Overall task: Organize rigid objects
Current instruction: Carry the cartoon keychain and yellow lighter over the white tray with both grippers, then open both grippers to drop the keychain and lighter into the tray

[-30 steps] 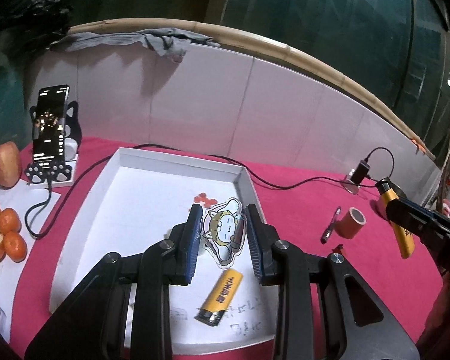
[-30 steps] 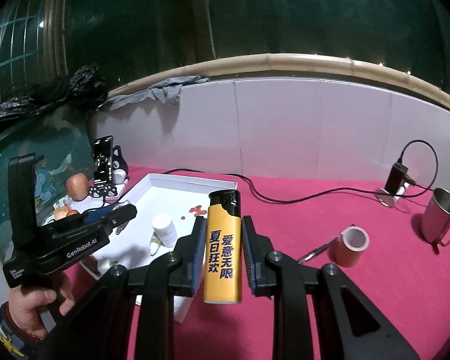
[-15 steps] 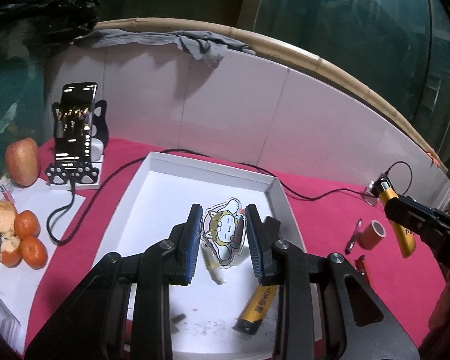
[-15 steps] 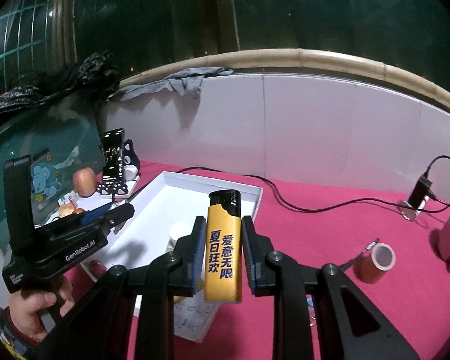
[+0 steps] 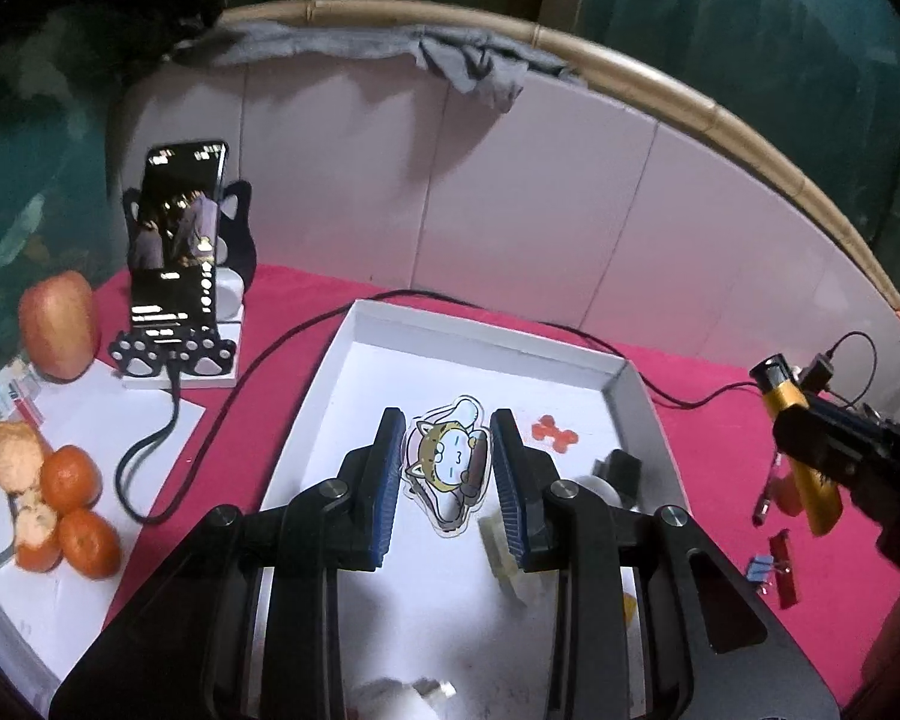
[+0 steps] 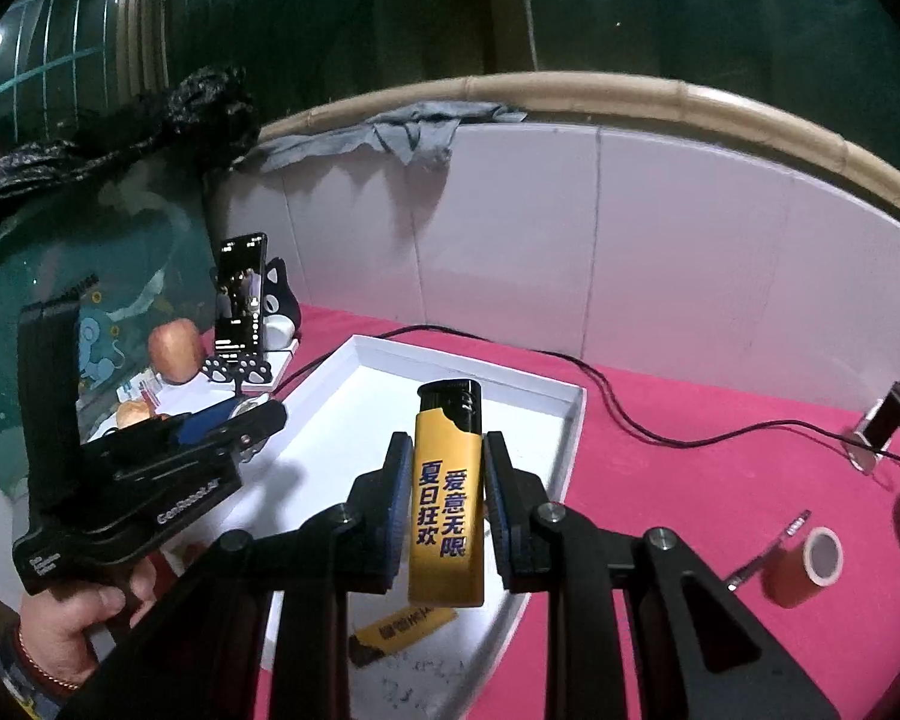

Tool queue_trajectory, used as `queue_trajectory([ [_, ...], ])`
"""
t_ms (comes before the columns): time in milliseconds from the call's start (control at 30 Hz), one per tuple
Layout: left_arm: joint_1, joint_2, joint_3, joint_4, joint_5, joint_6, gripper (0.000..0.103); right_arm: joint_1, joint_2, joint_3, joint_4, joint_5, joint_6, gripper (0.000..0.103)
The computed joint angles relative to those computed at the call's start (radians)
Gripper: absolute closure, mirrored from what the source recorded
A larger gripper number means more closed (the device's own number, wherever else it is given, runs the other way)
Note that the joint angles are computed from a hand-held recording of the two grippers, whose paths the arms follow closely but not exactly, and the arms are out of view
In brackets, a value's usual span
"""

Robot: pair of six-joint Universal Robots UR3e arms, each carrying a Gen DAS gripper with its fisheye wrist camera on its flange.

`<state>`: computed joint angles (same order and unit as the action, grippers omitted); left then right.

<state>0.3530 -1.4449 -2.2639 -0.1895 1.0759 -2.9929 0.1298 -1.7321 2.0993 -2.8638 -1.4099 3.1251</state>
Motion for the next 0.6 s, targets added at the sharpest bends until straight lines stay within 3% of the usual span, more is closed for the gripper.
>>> queue_trajectory([
  [333, -0.041, -0.157, 0.085, 0.012, 0.043, -0.017, 0.075, 0.055, 0.277, -0.160, -0.029, -0.094, 0.040, 0.080],
  [600, -0.050, -0.186, 0.119, -0.022, 0.056, -0.031, 0.075, 0.072, 0.388, -0.199, -0.037, -0.122, 0.070, 0.080],
])
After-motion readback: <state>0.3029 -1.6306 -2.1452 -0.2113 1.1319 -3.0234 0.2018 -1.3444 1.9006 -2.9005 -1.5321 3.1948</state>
